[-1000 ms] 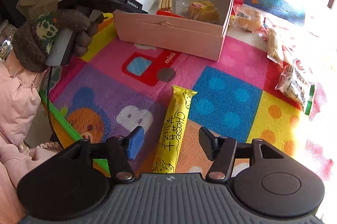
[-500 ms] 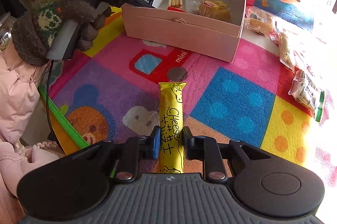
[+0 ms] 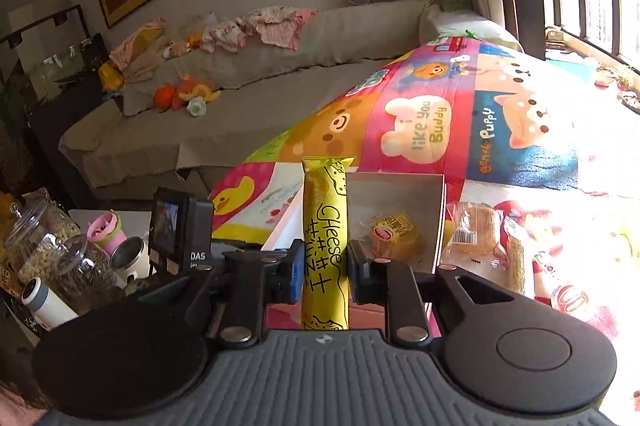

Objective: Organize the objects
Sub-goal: 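Carry the cheese stick into the pink box and open the right tool, then grasp the plastic-wrapped round bread with the right tool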

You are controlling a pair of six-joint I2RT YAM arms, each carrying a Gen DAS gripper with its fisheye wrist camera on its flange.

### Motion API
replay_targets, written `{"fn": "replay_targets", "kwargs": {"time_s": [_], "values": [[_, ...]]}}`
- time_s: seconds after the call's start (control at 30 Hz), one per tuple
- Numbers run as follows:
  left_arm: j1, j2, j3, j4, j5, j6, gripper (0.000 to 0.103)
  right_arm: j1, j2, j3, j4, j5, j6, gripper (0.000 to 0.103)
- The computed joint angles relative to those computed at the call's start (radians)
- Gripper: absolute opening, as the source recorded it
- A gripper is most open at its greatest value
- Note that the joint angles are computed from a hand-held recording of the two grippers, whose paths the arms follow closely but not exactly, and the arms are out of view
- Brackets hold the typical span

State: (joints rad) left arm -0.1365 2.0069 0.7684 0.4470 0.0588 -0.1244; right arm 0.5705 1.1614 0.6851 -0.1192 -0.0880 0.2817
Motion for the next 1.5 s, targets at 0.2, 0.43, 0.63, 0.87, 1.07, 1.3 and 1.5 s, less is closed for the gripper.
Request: {"fn": "replay_targets", "kwargs": {"time_s": [0.2,0.43,0.63,0.87,1.07,1.3,1.5], "values": [[-0.004,0.0,0.002,-0.001,-0.001,-0.003,0.018,0.025,0.329,0.194,0.108,0.064,0.029,0.021],[-0.009,-0.002,0.003,-0.006,-0.006,-0.001,0.018,0.02,0.636,0.43,0.105,-0.052,0.121,0.024],[-0.01,-0.005,-0.001,-0.004,-0.009,0.0,0.018,0.008,0.626,0.364,0.119,-0.008,0.132,0.028],[-0.009,-0.006,-0.001,-0.006,-0.007,0.001,0.018,-0.1,0.469,0.164,0.149,0.072,0.08,0.034],[-0.009,-0.006,-0.001,-0.006,-0.006,0.001,0.018,-0.237,0.326,-0.003,0.153,0.122,0.03,0.043],[-0.006,-0.009,-0.005,-0.004,-0.005,-0.003,0.018,-0.44,0.191,-0.173,0.196,0.193,-0.053,0.058],[-0.015,0.001,0.01,-0.019,-0.024,-0.002,0.018,-0.596,0.224,-0.23,0.249,0.124,-0.051,0.069]]}}
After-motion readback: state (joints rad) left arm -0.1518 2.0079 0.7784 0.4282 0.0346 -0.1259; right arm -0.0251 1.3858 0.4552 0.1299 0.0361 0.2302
